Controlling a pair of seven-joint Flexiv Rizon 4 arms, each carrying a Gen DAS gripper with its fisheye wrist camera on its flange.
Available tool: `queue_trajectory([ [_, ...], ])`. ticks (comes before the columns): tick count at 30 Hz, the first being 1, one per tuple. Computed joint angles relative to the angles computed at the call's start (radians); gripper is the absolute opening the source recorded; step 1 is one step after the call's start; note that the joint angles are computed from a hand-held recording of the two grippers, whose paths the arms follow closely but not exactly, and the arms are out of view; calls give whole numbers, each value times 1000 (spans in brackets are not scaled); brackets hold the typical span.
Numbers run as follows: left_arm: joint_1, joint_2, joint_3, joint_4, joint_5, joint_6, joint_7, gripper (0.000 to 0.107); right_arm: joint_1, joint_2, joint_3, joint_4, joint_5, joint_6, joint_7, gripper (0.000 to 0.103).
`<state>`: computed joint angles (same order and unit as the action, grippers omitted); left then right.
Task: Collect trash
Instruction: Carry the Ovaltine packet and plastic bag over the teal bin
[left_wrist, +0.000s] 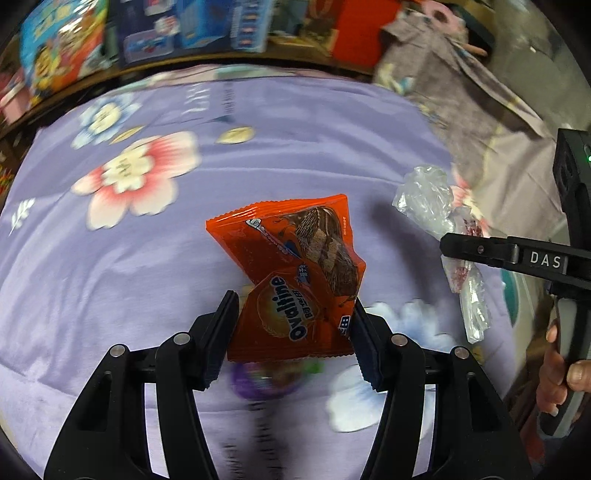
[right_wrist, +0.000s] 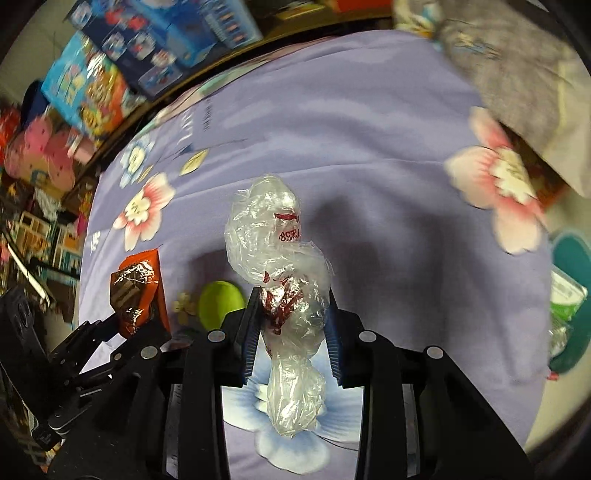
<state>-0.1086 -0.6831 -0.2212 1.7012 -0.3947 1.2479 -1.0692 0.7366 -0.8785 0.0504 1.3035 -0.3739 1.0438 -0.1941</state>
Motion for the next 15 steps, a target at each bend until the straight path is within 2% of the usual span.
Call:
queue_trajectory([
  [8, -77, -10, -24, -47, 39, -46, 41, 59, 56, 239, -157, 446, -133, 198, 300, 31],
  [15, -181, -41, -7, -124, 96, -110, 46, 59, 121, 392, -327, 752, -359, 349, 613, 31],
])
